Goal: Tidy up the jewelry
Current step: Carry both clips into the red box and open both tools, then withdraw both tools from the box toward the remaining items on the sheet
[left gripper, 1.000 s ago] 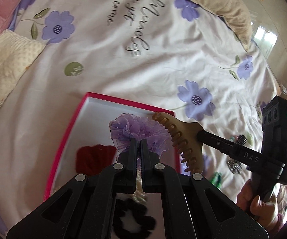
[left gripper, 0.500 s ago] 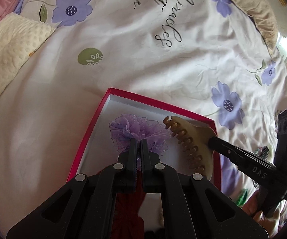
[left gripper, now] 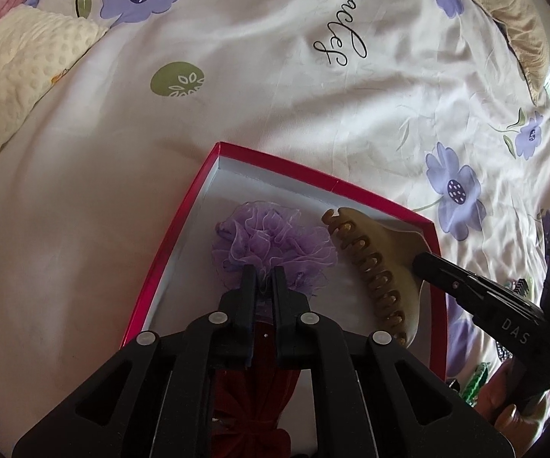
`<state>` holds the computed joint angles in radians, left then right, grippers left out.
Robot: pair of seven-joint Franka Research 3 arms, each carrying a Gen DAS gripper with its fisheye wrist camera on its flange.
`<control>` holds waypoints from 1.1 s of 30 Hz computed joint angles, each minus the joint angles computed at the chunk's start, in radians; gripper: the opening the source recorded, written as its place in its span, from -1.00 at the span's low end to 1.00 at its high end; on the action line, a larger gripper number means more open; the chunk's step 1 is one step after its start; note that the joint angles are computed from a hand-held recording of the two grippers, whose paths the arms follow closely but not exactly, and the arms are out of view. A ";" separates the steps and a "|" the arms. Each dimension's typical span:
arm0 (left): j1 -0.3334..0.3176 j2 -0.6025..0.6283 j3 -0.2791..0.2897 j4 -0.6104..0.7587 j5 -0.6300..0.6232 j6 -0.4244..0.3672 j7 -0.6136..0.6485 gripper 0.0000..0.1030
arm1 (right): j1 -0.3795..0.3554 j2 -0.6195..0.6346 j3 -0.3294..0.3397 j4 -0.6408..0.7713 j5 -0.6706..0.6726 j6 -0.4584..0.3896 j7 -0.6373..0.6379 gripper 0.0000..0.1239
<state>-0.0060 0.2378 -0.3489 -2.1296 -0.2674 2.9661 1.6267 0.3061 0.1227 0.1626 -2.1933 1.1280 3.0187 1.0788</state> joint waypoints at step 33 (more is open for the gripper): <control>-0.041 -0.134 0.033 -0.111 -0.102 -0.022 0.035 0.12 | 0.025 -0.160 -0.036 -0.105 0.332 -0.033 -0.232 -0.43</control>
<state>-0.0472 0.1038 -0.3160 -2.2402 -0.3698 2.9444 1.6617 0.3312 -0.0372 0.1270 -2.2982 1.4597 2.9856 0.8469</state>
